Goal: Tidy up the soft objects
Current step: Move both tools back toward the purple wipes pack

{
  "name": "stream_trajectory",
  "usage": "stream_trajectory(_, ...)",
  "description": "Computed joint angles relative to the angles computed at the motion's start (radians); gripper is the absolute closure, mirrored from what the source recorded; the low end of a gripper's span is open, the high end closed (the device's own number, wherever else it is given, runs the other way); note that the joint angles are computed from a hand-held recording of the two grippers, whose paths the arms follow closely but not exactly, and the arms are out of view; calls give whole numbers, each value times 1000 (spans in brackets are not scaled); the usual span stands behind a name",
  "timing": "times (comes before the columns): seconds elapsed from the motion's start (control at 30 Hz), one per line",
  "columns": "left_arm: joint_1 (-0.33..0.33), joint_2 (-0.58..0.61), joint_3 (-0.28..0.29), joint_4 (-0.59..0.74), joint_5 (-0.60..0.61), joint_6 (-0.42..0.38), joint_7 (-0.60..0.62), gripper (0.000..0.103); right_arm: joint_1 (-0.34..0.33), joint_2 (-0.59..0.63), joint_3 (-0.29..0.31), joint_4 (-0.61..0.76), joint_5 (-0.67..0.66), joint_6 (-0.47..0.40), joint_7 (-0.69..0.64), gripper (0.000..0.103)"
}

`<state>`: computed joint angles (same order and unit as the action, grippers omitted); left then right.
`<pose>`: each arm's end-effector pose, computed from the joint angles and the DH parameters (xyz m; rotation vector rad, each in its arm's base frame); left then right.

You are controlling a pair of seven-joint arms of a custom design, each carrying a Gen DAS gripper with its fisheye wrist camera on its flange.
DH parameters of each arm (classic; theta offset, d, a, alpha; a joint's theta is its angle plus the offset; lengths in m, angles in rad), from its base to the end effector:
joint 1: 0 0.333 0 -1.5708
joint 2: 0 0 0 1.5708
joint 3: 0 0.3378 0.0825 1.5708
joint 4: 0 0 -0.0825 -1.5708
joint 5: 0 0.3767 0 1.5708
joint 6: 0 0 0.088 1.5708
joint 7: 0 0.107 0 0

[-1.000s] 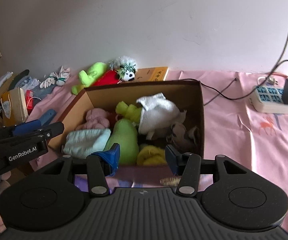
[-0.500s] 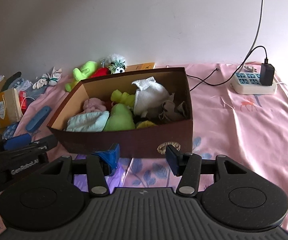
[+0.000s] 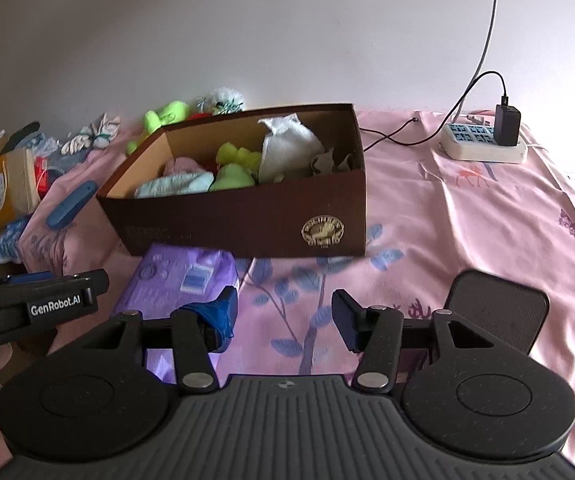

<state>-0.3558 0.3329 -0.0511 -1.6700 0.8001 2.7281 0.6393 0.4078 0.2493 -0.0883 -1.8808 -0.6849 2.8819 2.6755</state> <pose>0.6314 -0.2961 0.5111 -1.6209 1.7731 -0.7841 0.6103 0.2456 0.4808 -1.5411 1.8374 -0.6105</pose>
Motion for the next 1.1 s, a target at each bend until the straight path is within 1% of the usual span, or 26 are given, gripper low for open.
stream_trajectory(0.07,-8,-12,6,-20,19,-11,-20,45,9,-7,-6,-13,-24,-3,13,66)
stream_trajectory(0.23,3,-34,-8,-63,9,-14,-27,45,16,-29,-8,-44,-83,-3,51,66)
stream_trajectory(0.43,1,-54,-17,-86,48,-41,-63,45,-3,-50,13,-74,-102,3,72,66)
stream_trajectory(0.6,5,-62,-35,-94,55,-62,-56,43,-1,-69,13,-81,-195,-25,144,66)
stream_trajectory(0.73,13,-69,-47,-102,34,-63,-36,43,-22,-83,33,-98,-210,-22,153,66)
stream_trajectory(0.83,8,-71,-45,-105,46,-68,-51,43,-32,-89,44,-105,-211,-25,149,66)
stream_trajectory(1.1,-2,-80,-51,-116,91,-76,-60,43,-48,-114,56,-133,-254,-33,219,66)
